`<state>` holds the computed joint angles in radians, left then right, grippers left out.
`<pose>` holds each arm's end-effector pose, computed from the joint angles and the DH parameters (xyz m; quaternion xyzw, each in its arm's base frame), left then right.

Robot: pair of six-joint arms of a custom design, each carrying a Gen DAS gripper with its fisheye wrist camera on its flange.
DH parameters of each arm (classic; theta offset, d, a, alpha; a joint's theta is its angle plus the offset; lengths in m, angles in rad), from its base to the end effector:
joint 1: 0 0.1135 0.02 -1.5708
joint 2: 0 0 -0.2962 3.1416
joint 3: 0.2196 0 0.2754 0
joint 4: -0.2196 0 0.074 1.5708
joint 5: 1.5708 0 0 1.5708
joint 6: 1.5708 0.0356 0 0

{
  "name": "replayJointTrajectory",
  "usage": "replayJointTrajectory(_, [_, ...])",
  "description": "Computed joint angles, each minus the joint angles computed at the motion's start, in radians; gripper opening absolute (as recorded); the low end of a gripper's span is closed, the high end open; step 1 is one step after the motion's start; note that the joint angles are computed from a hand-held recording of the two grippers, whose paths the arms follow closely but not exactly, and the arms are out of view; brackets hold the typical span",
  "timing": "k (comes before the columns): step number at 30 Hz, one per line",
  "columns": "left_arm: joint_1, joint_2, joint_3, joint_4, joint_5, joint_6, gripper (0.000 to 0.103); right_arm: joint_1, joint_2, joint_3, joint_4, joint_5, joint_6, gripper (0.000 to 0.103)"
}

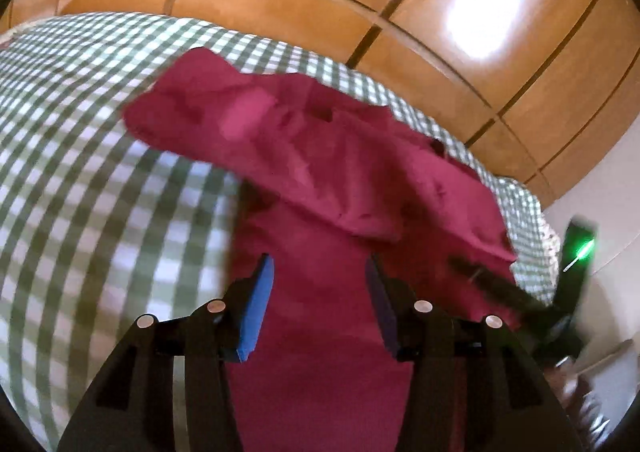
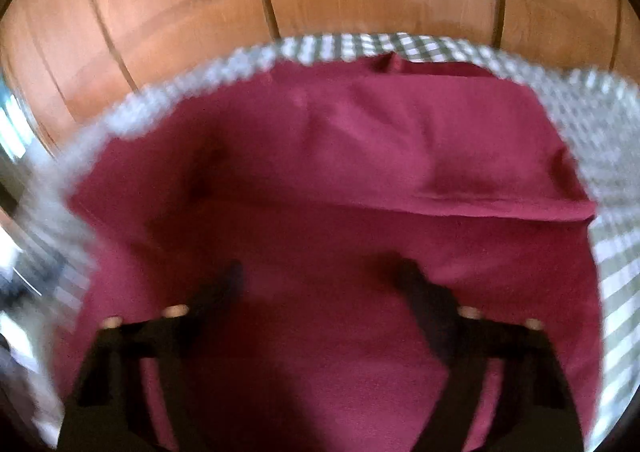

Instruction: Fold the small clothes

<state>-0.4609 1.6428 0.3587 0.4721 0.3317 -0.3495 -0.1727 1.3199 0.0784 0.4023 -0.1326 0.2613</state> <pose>0.2178 -0.1211 0.0900 0.1121 0.9113 -0.2849 0.2752 0.1615 -0.0234 0.0842 0.1775 0.9150 0.0776 0.3538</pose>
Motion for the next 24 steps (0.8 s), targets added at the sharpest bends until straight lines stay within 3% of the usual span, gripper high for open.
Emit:
replayJointTrajectory(2, [-0.001,0.009,-0.015,0.014,-0.015,0.006,0.047,-0.028,-0.031,0.028,-0.026,-0.177,0.068,0.072])
replayJointTrajectory(3, [-0.004,0.017,-0.018,0.019,-0.025,0.009,0.047,0.017,-0.01,0.057,-0.017,-0.202,0.111,0.072])
replayJointTrajectory(7, [-0.013,0.029,-0.042,0.059,-0.047,0.025,0.047,0.182,0.191,0.193,0.006,-0.151,0.203,0.07])
replayJointTrajectory(11, [-0.021,0.051,-0.034,0.06,-0.083,0.035,0.047,0.296,0.38,0.336,-0.011,-0.05,0.25,0.031])
replayJointTrajectory(12, [-0.02,0.052,-0.026,0.042,-0.115,0.03,0.047,0.327,0.38,0.36,-0.044,-0.012,0.235,0.011])
replayJointTrajectory(15, [-0.01,0.052,0.005,-0.023,-0.197,-0.003,0.047,0.368,0.285,0.366,-0.112,0.042,0.196,0.008])
replayJointTrajectory(20, [0.052,0.08,0.071,-0.093,-0.207,-0.053,0.047,0.396,-0.047,0.372,-0.286,0.13,0.087,0.008])
replayJointTrajectory(24, [0.046,0.091,0.134,-0.138,-0.237,-0.064,0.047,0.338,-0.208,0.407,-0.414,0.137,0.013,0.008])
